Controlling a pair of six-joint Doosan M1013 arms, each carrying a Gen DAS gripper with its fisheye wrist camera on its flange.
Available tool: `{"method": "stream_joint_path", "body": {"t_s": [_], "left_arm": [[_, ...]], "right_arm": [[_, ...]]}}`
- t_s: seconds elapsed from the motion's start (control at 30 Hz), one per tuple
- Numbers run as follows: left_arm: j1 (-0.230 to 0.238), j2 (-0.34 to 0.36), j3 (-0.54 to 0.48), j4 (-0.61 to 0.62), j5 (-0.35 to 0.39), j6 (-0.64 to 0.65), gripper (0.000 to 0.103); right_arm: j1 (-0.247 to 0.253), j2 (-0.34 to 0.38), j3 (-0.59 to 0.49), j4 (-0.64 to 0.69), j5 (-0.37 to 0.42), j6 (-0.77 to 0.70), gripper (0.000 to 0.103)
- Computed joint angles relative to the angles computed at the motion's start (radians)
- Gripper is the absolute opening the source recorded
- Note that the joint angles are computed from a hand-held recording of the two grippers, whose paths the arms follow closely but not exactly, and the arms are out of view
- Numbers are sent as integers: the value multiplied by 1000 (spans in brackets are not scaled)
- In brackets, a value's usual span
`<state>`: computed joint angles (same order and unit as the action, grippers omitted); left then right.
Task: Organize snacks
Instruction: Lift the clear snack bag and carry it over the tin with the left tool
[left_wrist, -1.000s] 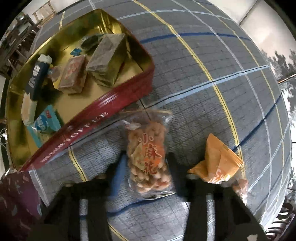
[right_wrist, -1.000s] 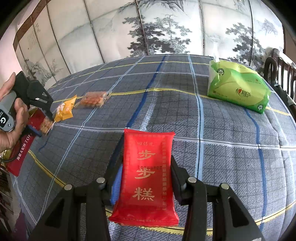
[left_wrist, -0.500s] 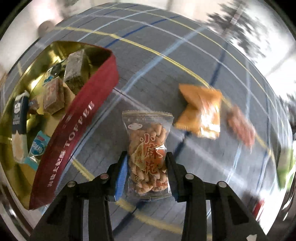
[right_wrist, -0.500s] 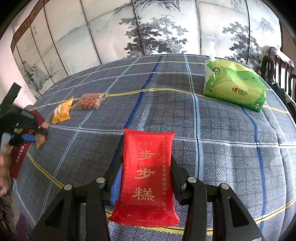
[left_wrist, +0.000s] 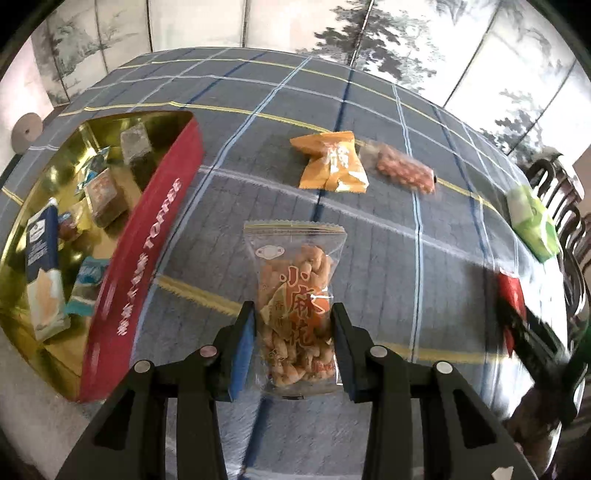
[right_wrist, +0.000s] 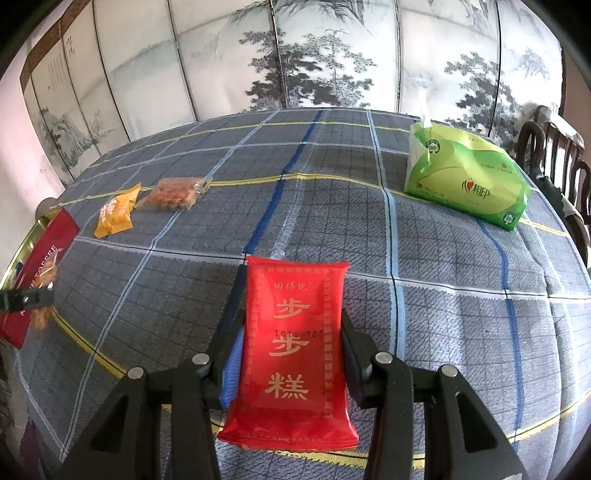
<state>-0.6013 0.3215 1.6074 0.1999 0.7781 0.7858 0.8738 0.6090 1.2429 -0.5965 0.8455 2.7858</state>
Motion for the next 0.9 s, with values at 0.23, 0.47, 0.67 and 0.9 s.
{"method": "stream_joint_path", "body": {"t_s": [0.23, 0.47, 0.67, 0.9], "left_arm": [[-3, -65, 67, 5, -41, 28, 36], [-27, -100, 81, 81, -40, -14, 36], [-44, -115, 84, 137, -25, -42, 36], [-53, -127, 90, 178, -15, -63, 36]], "right_arm": [[1, 3, -4, -4, 12, 2, 45], [3, 7, -11, -5, 26, -4, 45], [6, 15, -26, -9, 54, -18, 45], [7, 17, -30, -10, 63, -22, 45]]}}
